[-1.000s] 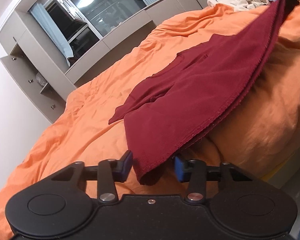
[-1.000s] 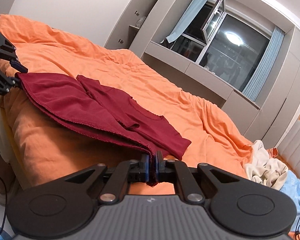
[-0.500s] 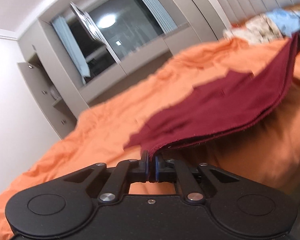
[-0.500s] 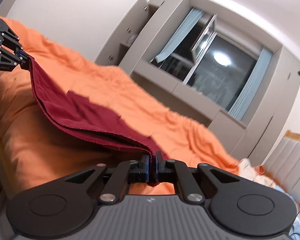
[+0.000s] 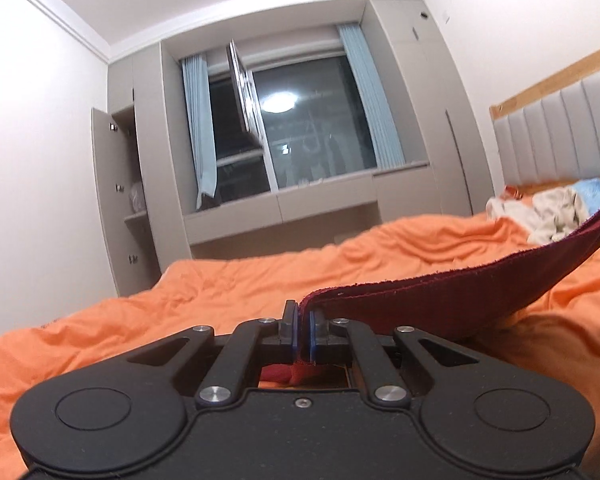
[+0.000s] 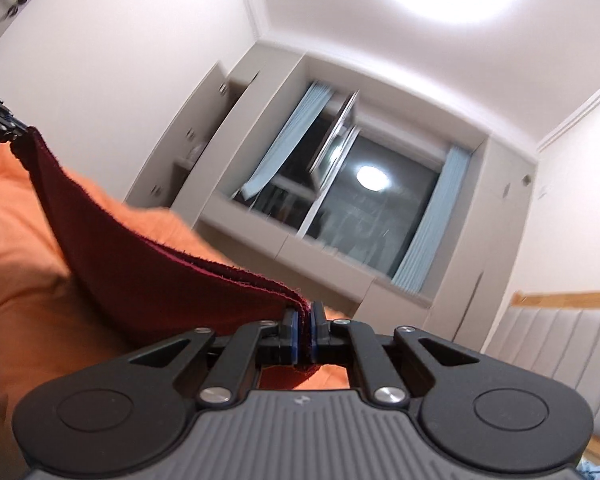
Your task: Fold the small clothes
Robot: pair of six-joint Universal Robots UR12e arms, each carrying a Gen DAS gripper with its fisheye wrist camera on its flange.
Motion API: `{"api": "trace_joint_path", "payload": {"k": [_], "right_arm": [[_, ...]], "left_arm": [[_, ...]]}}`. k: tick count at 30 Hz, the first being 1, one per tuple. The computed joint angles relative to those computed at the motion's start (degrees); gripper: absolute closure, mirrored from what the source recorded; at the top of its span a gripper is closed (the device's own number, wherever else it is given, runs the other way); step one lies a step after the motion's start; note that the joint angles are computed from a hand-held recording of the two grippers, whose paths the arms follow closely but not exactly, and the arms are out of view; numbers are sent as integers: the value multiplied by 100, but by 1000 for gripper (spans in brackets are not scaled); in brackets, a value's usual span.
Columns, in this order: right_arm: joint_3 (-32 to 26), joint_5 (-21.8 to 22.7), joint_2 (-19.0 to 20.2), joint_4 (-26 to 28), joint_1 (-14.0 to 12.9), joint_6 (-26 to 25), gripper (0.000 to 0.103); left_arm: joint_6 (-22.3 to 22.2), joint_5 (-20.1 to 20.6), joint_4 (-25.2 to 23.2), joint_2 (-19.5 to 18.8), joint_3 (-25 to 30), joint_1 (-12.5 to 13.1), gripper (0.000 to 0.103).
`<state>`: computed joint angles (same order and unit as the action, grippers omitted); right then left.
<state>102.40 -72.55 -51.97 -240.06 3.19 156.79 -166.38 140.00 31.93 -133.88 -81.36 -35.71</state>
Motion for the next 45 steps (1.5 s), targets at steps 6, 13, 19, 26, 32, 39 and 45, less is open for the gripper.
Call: {"api": "trace_joint_path", "payload": {"k": [6, 13, 19, 26, 32, 39, 45], "right_arm": [[157, -71, -69, -982, -117, 505, 97], [169, 100, -95, -1171, -204, 536, 97], [44, 96, -57, -772, -181, 445, 97], [-503, -79, 138, -17, -31, 38, 97], [-1371, -252, 505, 649, 109, -22, 97], [-2634, -352, 1036, 1899, 275, -243, 96], [-3785, -466, 1569, 3415, 404, -253, 96]], "left_arm": [[398, -76, 628, 31, 92, -208, 98], [799, -81, 1127, 65, 283, -400, 98], [390, -144, 809, 89, 255, -366, 98], [116, -219, 466, 65, 369, -177, 98], [26, -410, 218, -155, 747, 97, 98], [-769, -558, -701, -391, 1298, 450, 98], [-1065, -545, -1868, -670, 1919, 765, 97]]}}
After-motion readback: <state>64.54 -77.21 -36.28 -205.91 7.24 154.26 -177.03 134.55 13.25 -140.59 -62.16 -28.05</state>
